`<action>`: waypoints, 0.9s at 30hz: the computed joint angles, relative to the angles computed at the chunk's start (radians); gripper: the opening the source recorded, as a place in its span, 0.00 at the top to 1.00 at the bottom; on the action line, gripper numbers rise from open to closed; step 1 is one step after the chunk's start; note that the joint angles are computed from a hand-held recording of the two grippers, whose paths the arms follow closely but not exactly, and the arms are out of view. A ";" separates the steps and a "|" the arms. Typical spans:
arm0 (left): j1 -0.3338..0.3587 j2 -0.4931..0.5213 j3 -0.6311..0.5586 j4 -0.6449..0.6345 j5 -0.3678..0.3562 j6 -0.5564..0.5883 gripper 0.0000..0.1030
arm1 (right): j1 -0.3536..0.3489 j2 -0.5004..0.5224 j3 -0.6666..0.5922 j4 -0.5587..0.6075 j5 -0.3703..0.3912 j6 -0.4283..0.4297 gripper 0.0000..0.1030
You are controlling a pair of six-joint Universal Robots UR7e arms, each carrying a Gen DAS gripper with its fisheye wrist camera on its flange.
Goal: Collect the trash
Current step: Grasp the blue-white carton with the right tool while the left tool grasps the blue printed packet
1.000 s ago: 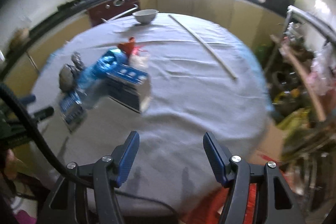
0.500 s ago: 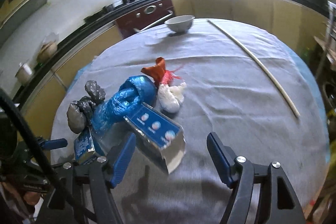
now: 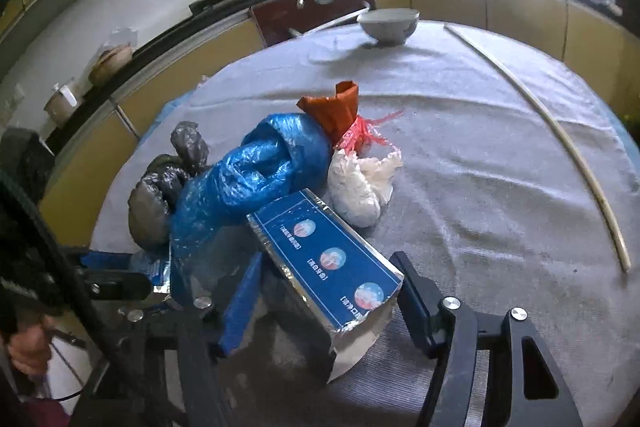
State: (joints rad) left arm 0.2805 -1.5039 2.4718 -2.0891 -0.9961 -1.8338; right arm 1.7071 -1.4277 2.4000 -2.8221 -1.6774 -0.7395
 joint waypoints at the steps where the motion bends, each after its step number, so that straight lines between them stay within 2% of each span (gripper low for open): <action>1: 0.005 0.006 -0.004 0.003 -0.003 -0.006 0.19 | -0.002 -0.010 0.009 -0.006 0.005 0.005 0.39; 7: 0.040 0.029 -0.014 -0.015 -0.009 -0.065 0.18 | -0.019 -0.096 0.095 -0.083 0.001 0.030 0.47; 11: 0.096 0.077 -0.025 -0.071 -0.012 -0.047 0.18 | -0.026 -0.158 0.117 -0.059 0.004 0.053 0.50; 17: 0.069 0.120 -0.031 -0.051 0.032 -0.030 0.17 | -0.064 -0.239 0.145 -0.011 0.030 0.071 0.51; 21: 0.052 0.115 -0.012 -0.077 0.022 0.048 0.19 | -0.069 -0.274 0.161 0.006 0.035 0.086 0.51; 27: 0.006 0.045 0.032 -0.098 -0.105 0.233 0.19 | -0.060 -0.344 0.176 0.085 0.045 0.096 0.51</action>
